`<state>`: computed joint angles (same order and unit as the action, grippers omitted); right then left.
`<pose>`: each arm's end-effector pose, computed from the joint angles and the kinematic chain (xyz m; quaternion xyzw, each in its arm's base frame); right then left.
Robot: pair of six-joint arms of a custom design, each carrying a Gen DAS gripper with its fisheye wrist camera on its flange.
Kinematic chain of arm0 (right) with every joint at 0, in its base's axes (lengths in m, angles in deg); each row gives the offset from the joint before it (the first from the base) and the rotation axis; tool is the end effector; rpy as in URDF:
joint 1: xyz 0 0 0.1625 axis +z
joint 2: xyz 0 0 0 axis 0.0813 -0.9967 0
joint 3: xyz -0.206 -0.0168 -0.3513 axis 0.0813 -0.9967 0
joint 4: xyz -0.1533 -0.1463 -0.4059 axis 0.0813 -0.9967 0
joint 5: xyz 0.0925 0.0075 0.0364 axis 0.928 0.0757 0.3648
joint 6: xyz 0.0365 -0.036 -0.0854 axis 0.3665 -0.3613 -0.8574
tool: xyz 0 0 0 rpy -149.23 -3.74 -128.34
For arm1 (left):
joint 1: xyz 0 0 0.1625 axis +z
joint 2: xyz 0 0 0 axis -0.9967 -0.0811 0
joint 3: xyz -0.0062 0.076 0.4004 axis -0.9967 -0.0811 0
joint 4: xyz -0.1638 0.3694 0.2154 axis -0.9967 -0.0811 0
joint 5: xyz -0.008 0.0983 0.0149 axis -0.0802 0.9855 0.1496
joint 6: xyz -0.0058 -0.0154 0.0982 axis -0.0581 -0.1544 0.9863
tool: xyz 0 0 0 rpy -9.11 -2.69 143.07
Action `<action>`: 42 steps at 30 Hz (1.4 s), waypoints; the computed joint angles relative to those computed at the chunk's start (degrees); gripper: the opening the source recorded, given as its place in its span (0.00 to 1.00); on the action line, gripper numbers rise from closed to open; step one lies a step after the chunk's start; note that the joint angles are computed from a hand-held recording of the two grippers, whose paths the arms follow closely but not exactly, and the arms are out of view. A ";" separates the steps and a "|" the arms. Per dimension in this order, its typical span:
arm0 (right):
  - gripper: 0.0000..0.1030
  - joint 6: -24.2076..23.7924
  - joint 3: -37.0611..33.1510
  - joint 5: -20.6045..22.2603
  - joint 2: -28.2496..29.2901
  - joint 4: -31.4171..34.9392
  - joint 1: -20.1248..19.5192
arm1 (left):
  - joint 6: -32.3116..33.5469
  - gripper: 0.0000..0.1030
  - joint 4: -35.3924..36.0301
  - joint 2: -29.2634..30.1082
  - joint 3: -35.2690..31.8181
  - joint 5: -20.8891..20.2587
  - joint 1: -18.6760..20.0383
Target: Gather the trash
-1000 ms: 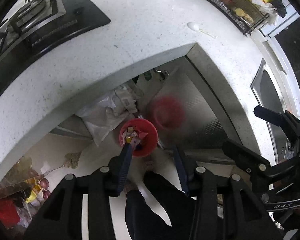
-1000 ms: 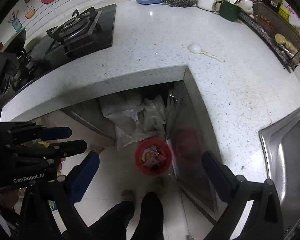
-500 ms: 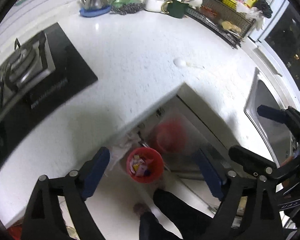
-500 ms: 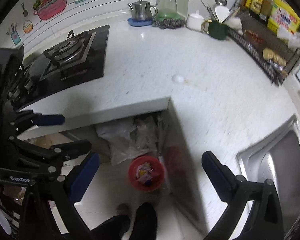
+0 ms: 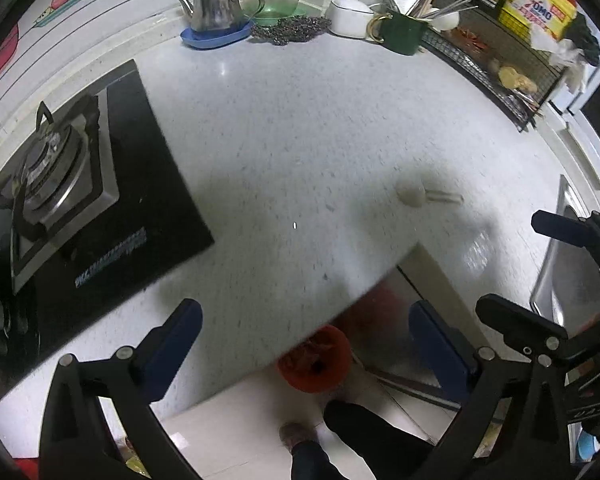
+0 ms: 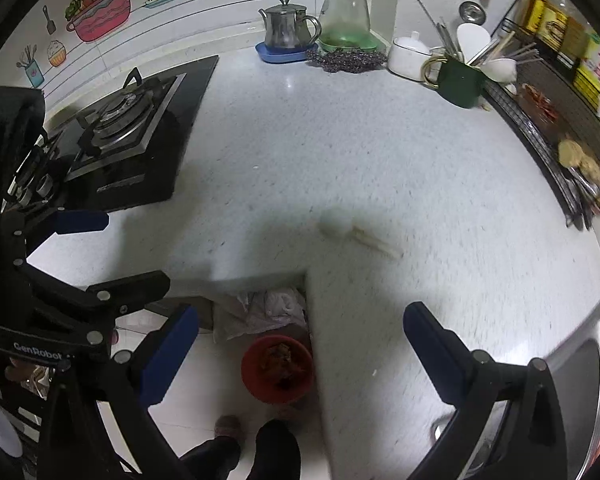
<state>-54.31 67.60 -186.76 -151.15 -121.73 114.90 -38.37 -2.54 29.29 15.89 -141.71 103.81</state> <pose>0.3275 -0.4070 0.6084 0.3717 -0.8917 0.0612 0.2510 -0.6236 -0.4078 0.2316 0.0196 0.9177 -0.2038 0.3406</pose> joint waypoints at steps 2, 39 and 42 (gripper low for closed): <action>0.99 -1.56 -0.37 0.35 0.65 -0.30 -0.74 | 0.11 0.99 -0.03 0.73 -0.68 -0.60 0.87; 0.27 -10.56 -3.68 4.38 7.68 1.44 -6.05 | 5.30 0.99 0.24 4.49 -5.26 -1.04 5.02; 0.27 -9.24 -4.15 4.90 6.56 2.17 -5.17 | 5.99 0.99 -0.43 3.20 -4.08 -1.41 3.81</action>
<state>-63.56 63.45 -181.86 -144.59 -119.57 109.73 -32.37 -2.97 32.49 11.82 -143.12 107.62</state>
